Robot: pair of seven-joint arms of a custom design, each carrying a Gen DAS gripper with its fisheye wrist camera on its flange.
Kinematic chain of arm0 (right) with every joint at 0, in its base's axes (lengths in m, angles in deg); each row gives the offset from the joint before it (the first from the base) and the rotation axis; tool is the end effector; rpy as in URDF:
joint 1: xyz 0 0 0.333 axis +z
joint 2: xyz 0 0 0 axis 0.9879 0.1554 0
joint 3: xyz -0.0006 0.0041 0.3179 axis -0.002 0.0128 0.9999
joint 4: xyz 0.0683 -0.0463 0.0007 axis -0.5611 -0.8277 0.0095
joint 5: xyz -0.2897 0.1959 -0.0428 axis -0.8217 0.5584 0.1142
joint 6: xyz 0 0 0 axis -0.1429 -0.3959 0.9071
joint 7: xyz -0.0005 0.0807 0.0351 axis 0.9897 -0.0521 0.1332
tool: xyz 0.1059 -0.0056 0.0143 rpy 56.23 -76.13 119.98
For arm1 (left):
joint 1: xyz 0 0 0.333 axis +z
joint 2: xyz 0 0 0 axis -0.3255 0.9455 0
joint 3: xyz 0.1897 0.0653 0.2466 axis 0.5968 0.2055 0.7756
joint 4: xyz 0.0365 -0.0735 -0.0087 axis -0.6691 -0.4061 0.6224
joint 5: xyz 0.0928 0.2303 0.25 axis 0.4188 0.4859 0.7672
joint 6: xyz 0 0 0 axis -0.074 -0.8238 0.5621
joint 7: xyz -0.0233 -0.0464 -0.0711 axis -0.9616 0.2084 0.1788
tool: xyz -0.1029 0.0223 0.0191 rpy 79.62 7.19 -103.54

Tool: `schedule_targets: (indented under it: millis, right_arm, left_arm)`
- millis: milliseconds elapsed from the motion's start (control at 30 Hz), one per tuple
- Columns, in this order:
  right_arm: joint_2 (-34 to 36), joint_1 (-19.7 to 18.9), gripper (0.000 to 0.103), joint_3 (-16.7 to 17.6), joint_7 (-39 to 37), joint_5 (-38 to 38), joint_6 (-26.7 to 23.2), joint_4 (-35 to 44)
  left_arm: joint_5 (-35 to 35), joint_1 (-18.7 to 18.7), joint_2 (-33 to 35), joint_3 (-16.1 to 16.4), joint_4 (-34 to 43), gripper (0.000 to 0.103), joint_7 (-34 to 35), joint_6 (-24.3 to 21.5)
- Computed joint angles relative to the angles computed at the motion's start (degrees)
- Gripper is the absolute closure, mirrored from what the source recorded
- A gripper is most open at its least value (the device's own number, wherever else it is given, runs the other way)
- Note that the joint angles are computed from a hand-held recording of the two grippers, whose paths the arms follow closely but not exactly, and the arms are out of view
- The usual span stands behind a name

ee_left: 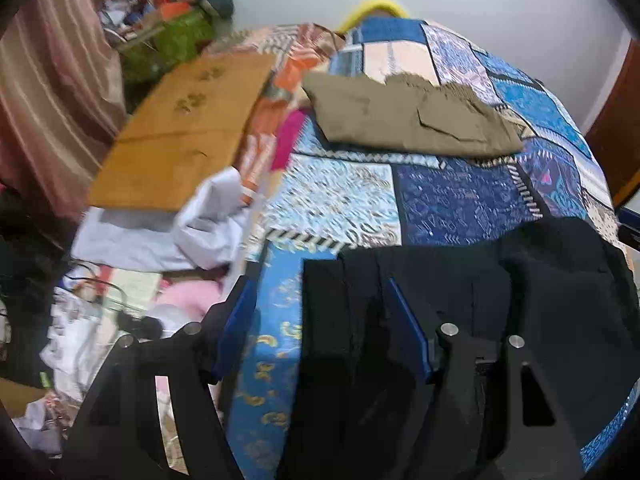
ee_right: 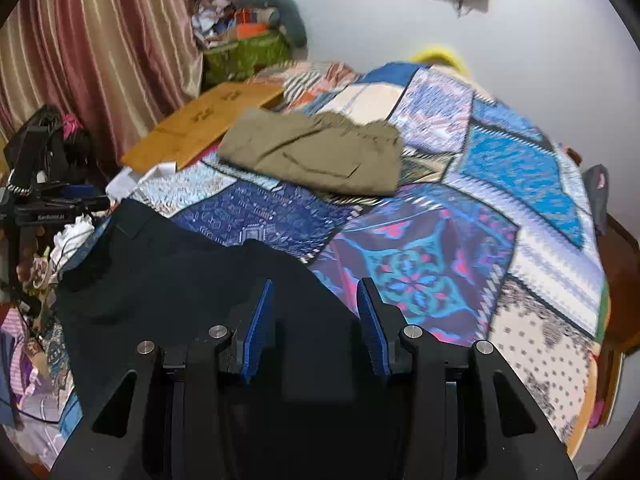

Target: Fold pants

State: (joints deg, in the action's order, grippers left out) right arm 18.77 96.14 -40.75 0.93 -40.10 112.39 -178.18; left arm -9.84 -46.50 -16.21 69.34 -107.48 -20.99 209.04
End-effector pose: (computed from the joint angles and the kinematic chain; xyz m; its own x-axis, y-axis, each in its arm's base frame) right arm 0.6165 0.2232 0.5086 0.6326 -0.7697 -0.0856 -0.6372 -0.4545 -0.6224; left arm 0.5425 -0.3862 0.4772 0.1602 -0.9871 0.0079 -0.8534 -0.1425 -0.5014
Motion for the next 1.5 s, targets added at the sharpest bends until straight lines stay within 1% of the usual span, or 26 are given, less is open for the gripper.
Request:
schedule_targets:
  millis: [67, 100, 133, 200, 300, 367, 400, 433, 467, 533, 567, 600, 667, 733, 833, 900, 1000, 1067, 1133, 1167, 1233, 1300, 1367, 1433, 1467, 1500]
  right_arm:
    - [3.0, 0.9, 0.063, -0.5, 1.9, -2.1, -2.4, 3.9]
    - [4.5, 1.1, 0.063, -0.5, 2.5, -2.7, -3.6, 6.0]
    - [6.0, 1.2, 0.063, -0.4, 3.0, -3.2, -5.1, 8.1]
    - [8.5, 1.5, 0.063, -0.4, 3.7, -4.4, -7.8, 11.8]
    - [12.3, 2.2, 0.063, -0.5, 4.6, -6.4, -12.8, 17.5]
    - [13.7, 1.6, 0.063, 0.3, 4.2, -5.5, -16.1, 19.6]
    - [13.9, 1.5, 0.063, 0.4, 4.2, -5.3, -17.1, 19.9]
    - [14.0, 1.6, 0.063, 0.4, 4.1, -5.2, -17.4, 19.8]
    - [13.3, 1.7, 0.063, 0.5, 3.3, -5.0, -16.2, 18.3]
    - [12.4, 2.1, 0.069, 0.3, 2.7, -5.2, -14.2, 16.6]
    - [11.9, 2.2, 0.078, 0.1, 2.7, -5.3, -13.1, 15.6]
    - [11.5, 2.5, 0.085, -0.2, 3.2, -5.4, -11.8, 14.8]
    - [11.1, 2.3, 0.093, -0.1, 3.1, -5.2, -10.7, 14.2]
    - [10.2, 2.2, 0.095, 0.3, 1.5, -5.1, -8.9, 12.7]
    - [8.4, 3.2, 0.097, -0.2, 0.0, -6.7, -2.9, 8.9]
    - [8.5, 4.0, 0.098, -0.8, 0.8, -8.0, -0.2, 8.6]
    - [10.8, 5.1, 0.098, -1.9, 4.0, -10.5, -0.6, 11.8]
    - [12.6, 5.9, 0.097, -2.6, 6.1, -12.9, -4.4, 15.3]
    - [11.9, 6.1, 0.095, -2.9, 7.7, -13.8, -5.1, 15.0]
    - [10.9, 5.8, 0.093, -2.7, 8.0, -13.7, -5.3, 14.1]
    - [8.1, 5.1, 0.085, -2.3, 8.0, -13.4, -3.8, 10.7]
    - [4.2, 3.8, 0.071, -1.5, 6.7, -11.6, -2.0, 6.2]
    - [0.1, 2.8, 0.068, -0.9, 5.0, -9.8, 0.1, 1.5]
    - [-3.1, 2.4, 0.068, -0.8, 4.2, -8.8, 2.1, -2.5]
    - [-5.3, 2.0, 0.068, -0.7, 3.7, -7.6, 2.8, -5.0]
    - [-6.8, 1.6, 0.067, -0.7, 3.3, -6.3, 3.4, -6.8]
  left_arm:
    - [-1.0, 0.8, 1.0, -0.3, -0.6, 0.042, 0.7, 3.1]
    - [-1.9, 1.1, 1.9, -0.6, 0.0, 0.049, 1.5, 3.7]
    - [-2.6, 1.4, 2.3, -0.7, 0.0, 0.051, 2.3, 4.7]
    - [-3.5, 1.7, 3.2, -0.6, 0.2, 0.052, 3.4, 6.9]
    - [-4.6, 1.7, 4.1, -0.5, 1.1, 0.052, 5.3, 8.1]
    - [-4.9, 1.5, 4.2, -0.1, 1.0, 0.053, 5.3, 8.7]
    - [-5.1, 1.5, 4.2, 0.1, 0.9, 0.055, 5.0, 9.2]
    - [-5.6, 1.7, 4.2, 0.0, 0.6, 0.06, 5.0, 9.9]
    - [-6.0, 1.7, 4.2, 0.0, 0.5, 0.062, 4.9, 10.3]
    - [-5.4, 1.2, 4.3, 0.6, 0.8, 0.074, 4.2, 10.3]
    - [-5.1, 0.8, 4.4, 0.9, 1.1, 0.077, 3.9, 9.8]
    - [-4.0, 0.1, 4.5, 1.4, 1.8, 0.084, 3.2, 8.9]
    - [-1.4, -1.2, 4.6, 2.3, 2.6, 0.085, 2.0, 7.2]
    - [0.7, -2.0, 4.4, 2.7, 3.0, 0.086, 1.2, 5.7]
    - [3.8, -3.3, 4.2, 3.2, 3.7, 0.087, -0.2, 2.5]
    - [5.0, -3.2, 3.8, 3.2, 3.8, 0.087, -1.1, 1.6]
    - [4.3, -2.1, 4.9, 2.5, 5.7, 0.087, 0.2, 0.7]
    - [1.9, -1.1, 6.5, 1.6, 7.9, 0.087, 3.5, -0.7]
    - [0.2, -0.9, 7.0, 1.5, 9.2, 0.08, 5.1, -2.3]
    - [0.0, -1.0, 6.4, 1.6, 8.8, 0.078, 4.8, -2.3]
    - [1.4, -1.5, 3.8, 2.2, 6.0, 0.075, 2.6, -1.4]
    - [3.8, -2.3, 1.1, 2.6, 3.7, 0.075, 0.4, -2.3]
    - [4.6, -1.9, -2.4, 1.8, 0.0, 0.075, -0.9, -1.5]
    - [5.1, -1.4, -5.9, 0.7, -3.9, 0.073, -2.3, -0.9]
    - [5.0, -1.0, -7.1, 0.1, -5.3, 0.072, -2.7, -0.4]
    - [4.7, -0.7, -8.5, -0.6, -7.3, 0.067, -3.3, 0.2]
